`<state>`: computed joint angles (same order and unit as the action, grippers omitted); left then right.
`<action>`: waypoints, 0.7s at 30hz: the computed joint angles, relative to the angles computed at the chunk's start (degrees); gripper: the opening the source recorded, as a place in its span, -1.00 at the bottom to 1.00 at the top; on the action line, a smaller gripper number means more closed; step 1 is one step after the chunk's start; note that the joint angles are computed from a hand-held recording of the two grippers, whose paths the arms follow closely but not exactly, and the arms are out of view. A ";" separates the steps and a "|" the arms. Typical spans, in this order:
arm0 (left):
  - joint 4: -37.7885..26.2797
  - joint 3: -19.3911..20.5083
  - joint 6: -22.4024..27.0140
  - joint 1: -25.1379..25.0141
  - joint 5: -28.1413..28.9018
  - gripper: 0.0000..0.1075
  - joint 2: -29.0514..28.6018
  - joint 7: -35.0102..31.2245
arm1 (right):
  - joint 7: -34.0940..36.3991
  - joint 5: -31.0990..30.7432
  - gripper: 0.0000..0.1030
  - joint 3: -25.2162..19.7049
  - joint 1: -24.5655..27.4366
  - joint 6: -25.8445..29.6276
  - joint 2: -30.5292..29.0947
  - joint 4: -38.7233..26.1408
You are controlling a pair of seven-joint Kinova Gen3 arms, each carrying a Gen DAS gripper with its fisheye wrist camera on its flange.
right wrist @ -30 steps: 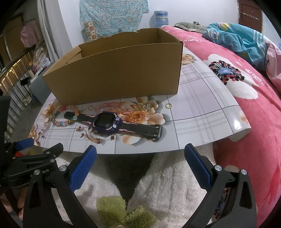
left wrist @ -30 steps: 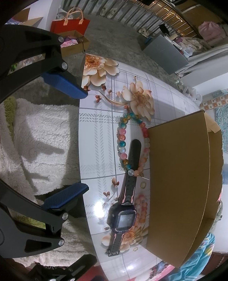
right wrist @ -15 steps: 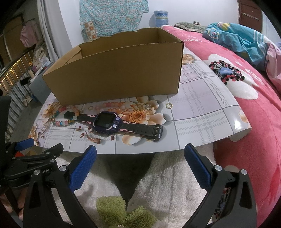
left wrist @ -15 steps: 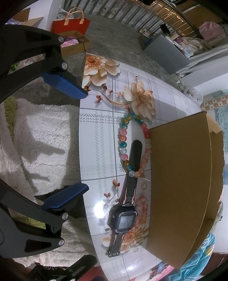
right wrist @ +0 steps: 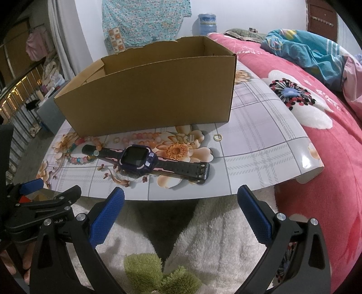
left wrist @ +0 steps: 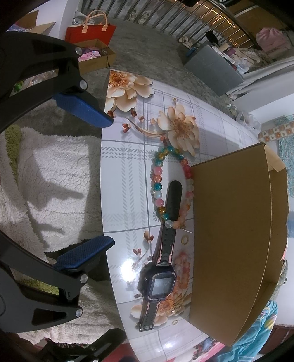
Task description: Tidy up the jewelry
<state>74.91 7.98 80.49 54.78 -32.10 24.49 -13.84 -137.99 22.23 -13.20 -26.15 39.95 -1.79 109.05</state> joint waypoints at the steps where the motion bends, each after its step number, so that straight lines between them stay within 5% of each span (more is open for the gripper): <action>1: 0.00 0.00 0.00 0.00 0.00 0.73 0.00 0.00 | 0.00 0.00 0.89 0.01 -0.01 0.00 0.00 0.00; 21: -0.18 -0.33 1.42 -0.34 -0.60 0.73 0.03 -0.07 | -0.62 1.48 0.89 0.33 0.27 -0.46 0.27 -0.88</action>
<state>74.73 7.66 81.91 54.44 -32.69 24.52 -13.92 -138.61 23.71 -12.87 -25.88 39.49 -1.52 108.17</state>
